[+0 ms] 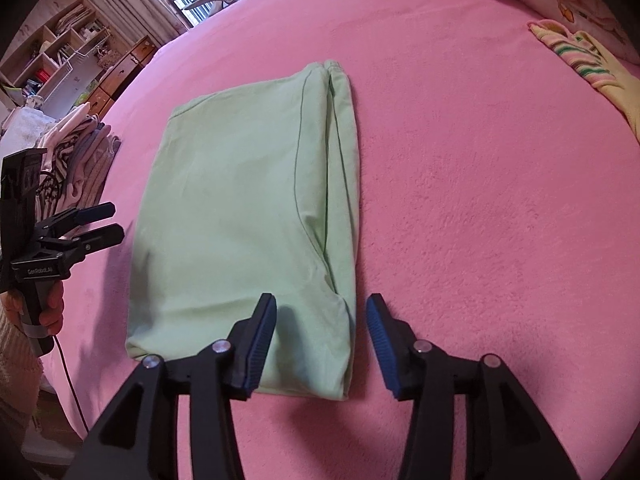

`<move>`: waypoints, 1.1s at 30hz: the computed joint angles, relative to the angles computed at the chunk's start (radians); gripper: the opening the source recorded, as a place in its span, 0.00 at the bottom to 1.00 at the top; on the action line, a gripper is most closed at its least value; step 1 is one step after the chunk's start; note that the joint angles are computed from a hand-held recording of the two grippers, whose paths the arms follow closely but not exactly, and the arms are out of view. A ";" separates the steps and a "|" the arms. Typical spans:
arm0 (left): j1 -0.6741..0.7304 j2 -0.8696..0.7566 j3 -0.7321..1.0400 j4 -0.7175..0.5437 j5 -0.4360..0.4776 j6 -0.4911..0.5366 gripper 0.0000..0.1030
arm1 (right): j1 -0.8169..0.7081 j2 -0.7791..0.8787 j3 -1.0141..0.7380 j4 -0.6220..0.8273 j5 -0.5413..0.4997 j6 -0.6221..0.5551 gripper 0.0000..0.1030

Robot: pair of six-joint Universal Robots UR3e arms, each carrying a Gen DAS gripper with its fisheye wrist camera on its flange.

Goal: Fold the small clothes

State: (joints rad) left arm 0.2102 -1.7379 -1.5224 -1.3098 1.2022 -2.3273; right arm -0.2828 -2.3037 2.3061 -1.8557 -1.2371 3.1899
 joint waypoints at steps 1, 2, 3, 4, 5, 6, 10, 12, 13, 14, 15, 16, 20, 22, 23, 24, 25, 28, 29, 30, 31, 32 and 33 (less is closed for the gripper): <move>0.001 -0.005 0.003 0.000 0.001 0.001 0.90 | -0.011 0.011 0.007 0.001 0.017 -0.009 0.48; 0.000 -0.012 0.008 0.003 0.002 0.000 0.90 | -0.027 0.019 0.015 0.005 0.037 -0.027 0.49; 0.001 -0.022 0.016 0.001 0.000 0.000 0.90 | -0.042 0.025 0.026 -0.001 0.054 -0.040 0.49; 0.002 -0.031 0.024 -0.003 -0.004 -0.001 0.90 | -0.064 0.021 0.034 0.008 0.076 -0.060 0.49; 0.003 -0.038 0.031 -0.006 -0.008 -0.002 0.90 | -0.105 0.013 0.045 0.030 0.119 -0.096 0.49; 0.007 -0.044 0.038 -0.012 -0.013 0.001 0.90 | -0.156 -0.012 0.051 0.080 0.154 -0.144 0.49; 0.004 -0.055 0.045 0.000 -0.020 0.002 0.90 | -0.242 0.048 0.064 0.091 0.257 -0.231 0.49; 0.000 -0.068 0.054 0.012 -0.019 -0.002 0.90 | -0.226 0.114 0.065 0.025 0.271 -0.218 0.49; 0.000 -0.071 0.058 0.014 -0.017 -0.002 0.90 | -0.208 0.148 0.061 -0.019 0.267 -0.206 0.48; -0.005 -0.083 0.068 0.018 -0.015 -0.005 0.90 | -0.180 0.183 0.053 -0.067 0.250 -0.186 0.42; -0.009 -0.092 0.077 0.022 -0.012 -0.008 0.90 | -0.157 0.202 0.045 -0.093 0.237 -0.172 0.38; -0.013 -0.102 0.088 0.025 -0.010 -0.010 0.90 | -0.136 0.226 0.036 -0.117 0.226 -0.163 0.28; -0.039 -0.175 0.164 0.033 -0.001 -0.026 0.89 | -0.089 0.242 0.021 -0.158 0.195 -0.157 0.15; -0.050 -0.227 0.226 0.010 -0.011 -0.044 0.90 | -0.029 0.261 0.017 -0.229 0.153 -0.108 0.14; -0.052 -0.250 0.253 -0.003 -0.019 -0.053 0.90 | -0.005 0.268 0.019 -0.259 0.134 -0.087 0.14; -0.057 -0.282 0.293 -0.022 -0.030 -0.067 0.90 | -0.004 0.264 0.024 -0.267 0.127 -0.087 0.14; -0.060 -0.308 0.323 -0.036 -0.040 -0.079 0.90 | 0.003 0.262 0.030 -0.282 0.120 -0.080 0.14; -0.073 -0.394 0.424 -0.073 -0.067 -0.126 0.89 | 0.032 0.280 0.043 -0.343 0.105 -0.046 0.14; -0.080 -0.417 0.447 -0.075 -0.069 -0.139 0.89 | 0.034 0.281 0.046 -0.352 0.101 -0.044 0.14; -0.088 -0.442 0.469 -0.074 -0.068 -0.153 0.89 | 0.039 0.283 0.049 -0.361 0.097 -0.040 0.14; -0.095 -0.460 0.482 -0.068 -0.067 -0.163 0.89 | 0.046 0.287 0.050 -0.373 0.091 -0.033 0.14; -0.101 -0.472 0.487 -0.057 -0.065 -0.171 0.89 | 0.052 0.289 0.050 -0.381 0.083 -0.030 0.14; -0.105 -0.476 0.475 -0.032 -0.066 -0.178 0.89 | 0.057 0.286 0.054 -0.388 0.076 -0.029 0.14</move>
